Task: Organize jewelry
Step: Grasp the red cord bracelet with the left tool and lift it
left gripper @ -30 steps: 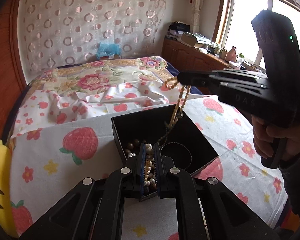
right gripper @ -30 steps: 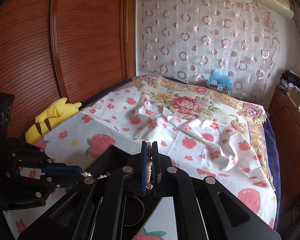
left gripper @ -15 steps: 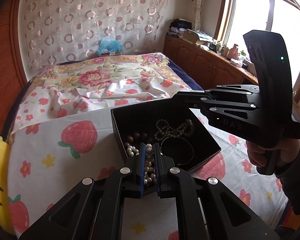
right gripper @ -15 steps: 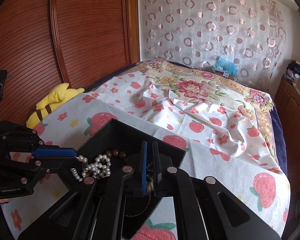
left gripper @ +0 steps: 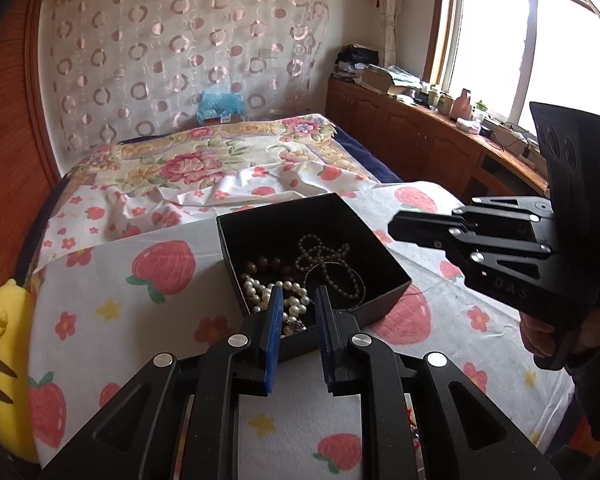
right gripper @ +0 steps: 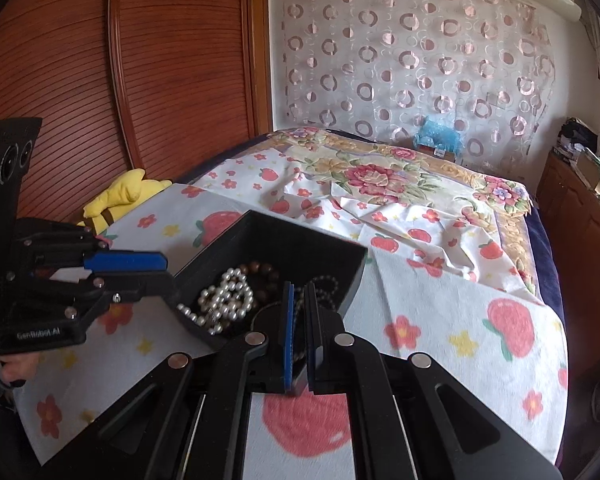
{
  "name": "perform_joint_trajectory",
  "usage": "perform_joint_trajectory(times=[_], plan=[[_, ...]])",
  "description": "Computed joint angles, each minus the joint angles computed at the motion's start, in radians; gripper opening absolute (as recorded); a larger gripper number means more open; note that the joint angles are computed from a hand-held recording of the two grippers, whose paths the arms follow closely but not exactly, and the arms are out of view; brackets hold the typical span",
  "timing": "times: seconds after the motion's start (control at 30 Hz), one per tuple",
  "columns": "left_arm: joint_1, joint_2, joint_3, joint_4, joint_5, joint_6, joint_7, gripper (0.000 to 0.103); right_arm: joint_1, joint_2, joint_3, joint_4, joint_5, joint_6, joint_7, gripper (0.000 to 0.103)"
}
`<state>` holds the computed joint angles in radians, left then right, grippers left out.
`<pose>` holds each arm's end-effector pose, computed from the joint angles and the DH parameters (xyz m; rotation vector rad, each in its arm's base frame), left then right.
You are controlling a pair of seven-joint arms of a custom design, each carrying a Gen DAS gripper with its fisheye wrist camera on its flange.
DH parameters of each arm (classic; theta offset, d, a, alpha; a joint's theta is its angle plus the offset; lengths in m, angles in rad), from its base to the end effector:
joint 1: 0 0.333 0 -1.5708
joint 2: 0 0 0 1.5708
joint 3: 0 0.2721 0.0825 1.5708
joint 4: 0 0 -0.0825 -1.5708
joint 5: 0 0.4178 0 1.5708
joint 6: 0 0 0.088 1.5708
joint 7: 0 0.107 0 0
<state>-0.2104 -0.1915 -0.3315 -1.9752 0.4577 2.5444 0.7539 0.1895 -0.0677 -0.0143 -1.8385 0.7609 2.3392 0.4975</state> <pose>0.5005 -0.3221 0.5832 -1.7284 1.7729 -0.8901 0.6110 0.1190 0.5694 -2.1583 0.7949 -0.3473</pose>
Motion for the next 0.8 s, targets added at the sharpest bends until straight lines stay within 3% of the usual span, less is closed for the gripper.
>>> perform_joint_trajectory(times=[0.1,0.33,0.63,0.7,0.77,0.8], plan=[[-0.003,-0.033,-0.013,-0.031,0.016,0.002,-0.023,0.030,0.001,-0.071,-0.012,-0.084,0.015,0.009,-0.016,0.006],[-0.011,-0.105,-0.053,-0.122,0.025,0.007,-0.056,0.049,0.036,-0.243,-0.069,-0.297,0.008,0.026,-0.015,0.006],[-0.012,-0.212,-0.087,-0.246,-0.031,0.017,-0.079,0.052,0.090,-0.387,-0.117,-0.474,-0.051,0.042,0.013,0.006],[-0.014,-0.236,-0.093,-0.271,-0.048,0.023,-0.077,0.052,0.098,-0.419,-0.124,-0.508,-0.066,0.050,0.026,0.012],[-0.015,-0.252,-0.102,-0.286,-0.062,0.026,-0.070,0.053,0.106,-0.452,-0.135,-0.539,-0.079,0.054,0.038,0.030],[-0.014,-0.257,-0.105,-0.292,-0.068,0.028,-0.066,0.053,0.108,-0.470,-0.140,-0.557,-0.088,0.056,0.047,0.032]])
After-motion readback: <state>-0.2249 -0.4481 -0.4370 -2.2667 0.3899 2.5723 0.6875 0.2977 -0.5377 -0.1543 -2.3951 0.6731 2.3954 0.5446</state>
